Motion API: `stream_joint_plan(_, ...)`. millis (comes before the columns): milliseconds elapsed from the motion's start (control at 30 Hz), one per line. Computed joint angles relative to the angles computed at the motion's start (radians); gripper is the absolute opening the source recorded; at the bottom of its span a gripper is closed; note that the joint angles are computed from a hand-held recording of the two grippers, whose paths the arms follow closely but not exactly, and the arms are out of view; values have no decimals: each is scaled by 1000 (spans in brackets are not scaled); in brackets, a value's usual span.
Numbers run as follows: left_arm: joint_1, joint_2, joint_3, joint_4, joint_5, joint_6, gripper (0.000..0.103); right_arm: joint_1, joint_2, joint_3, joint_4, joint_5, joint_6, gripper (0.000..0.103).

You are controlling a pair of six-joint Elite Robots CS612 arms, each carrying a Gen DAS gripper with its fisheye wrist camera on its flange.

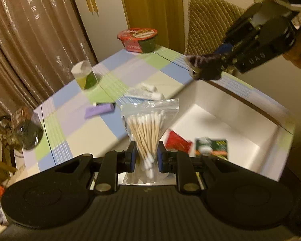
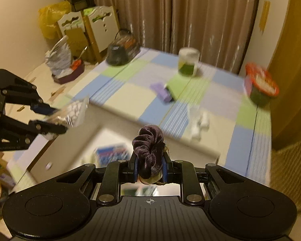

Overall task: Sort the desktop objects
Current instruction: 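Carry the cotton swab bag and scrunchie over the white box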

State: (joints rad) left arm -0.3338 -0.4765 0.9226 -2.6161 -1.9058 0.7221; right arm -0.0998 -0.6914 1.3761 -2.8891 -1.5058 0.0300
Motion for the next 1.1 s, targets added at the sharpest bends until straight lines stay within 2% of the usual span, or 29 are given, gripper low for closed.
stream_joint_plan(167,3,-80,178,-89,13,-28,17,26,-35,99,-22,-3,74,21)
stream_joint_plan(433,-2,-146,343,-166,23,-48,17,49,-88,212,-64,-26,151,21)
stream_joint_plan(633,-10,-183,433,-241,56,-129,17,52,-110,260,-75,-15,137,21)
stream_joint_plan(867,-29,-224,526,-342,148,-281,17,38,-123,308,-84,41,86,21)
stream_joint_plan(1100,-47,-260,607,-375,222,-402,17,28,-128,336,-73,92,25,21)
